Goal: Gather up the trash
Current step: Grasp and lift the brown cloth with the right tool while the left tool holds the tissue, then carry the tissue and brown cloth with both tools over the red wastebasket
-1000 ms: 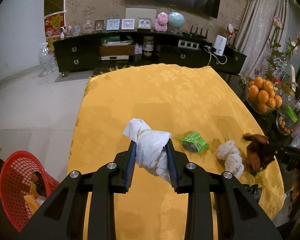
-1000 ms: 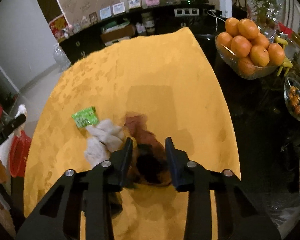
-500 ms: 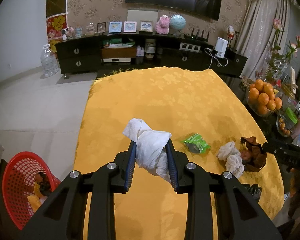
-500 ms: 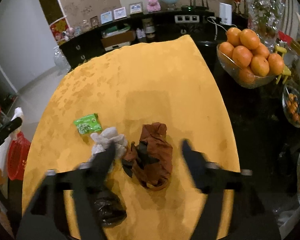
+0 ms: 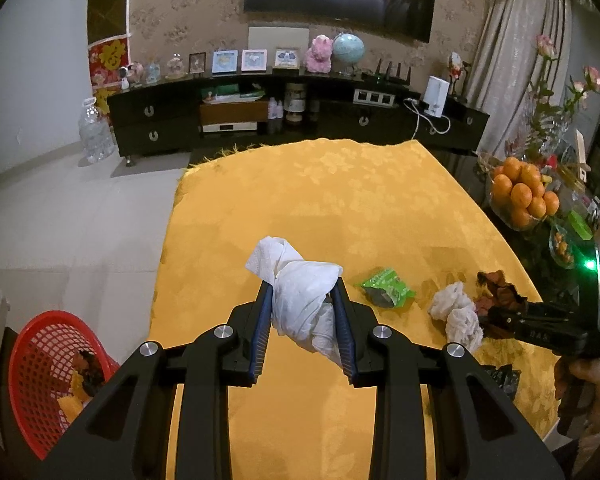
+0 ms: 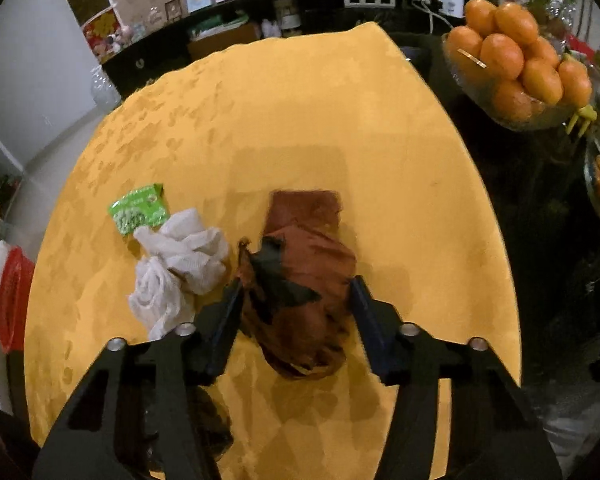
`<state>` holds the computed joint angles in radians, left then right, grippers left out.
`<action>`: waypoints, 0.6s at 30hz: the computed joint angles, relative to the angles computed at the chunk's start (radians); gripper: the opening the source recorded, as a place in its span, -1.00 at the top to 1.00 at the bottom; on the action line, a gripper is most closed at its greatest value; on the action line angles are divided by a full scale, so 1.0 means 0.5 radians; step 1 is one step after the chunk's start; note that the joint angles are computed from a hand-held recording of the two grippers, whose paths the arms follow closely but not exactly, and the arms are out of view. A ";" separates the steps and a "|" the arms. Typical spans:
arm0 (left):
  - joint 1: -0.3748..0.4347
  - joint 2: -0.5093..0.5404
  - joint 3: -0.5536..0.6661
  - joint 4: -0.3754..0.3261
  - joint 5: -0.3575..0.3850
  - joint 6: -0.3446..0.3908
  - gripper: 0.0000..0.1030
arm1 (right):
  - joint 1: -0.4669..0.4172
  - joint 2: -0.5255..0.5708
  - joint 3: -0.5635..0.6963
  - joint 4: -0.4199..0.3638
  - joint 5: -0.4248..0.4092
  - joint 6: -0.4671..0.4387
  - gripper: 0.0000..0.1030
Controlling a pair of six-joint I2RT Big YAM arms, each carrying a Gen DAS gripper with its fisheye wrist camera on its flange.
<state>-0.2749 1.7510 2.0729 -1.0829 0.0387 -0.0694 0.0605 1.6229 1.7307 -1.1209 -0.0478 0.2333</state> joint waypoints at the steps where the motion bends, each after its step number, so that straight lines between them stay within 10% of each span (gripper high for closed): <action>1: 0.009 -0.004 0.001 0.005 0.003 -0.003 0.46 | 0.000 -0.006 0.001 0.008 0.010 0.007 0.09; 18: 0.054 -0.076 -0.027 0.081 -0.077 -0.024 0.46 | 0.099 -0.121 0.108 0.249 0.161 0.036 0.12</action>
<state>-0.2477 1.7131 2.0596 -1.0425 0.0001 -0.0813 0.1101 1.5623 1.7845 -0.9964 0.0328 0.2514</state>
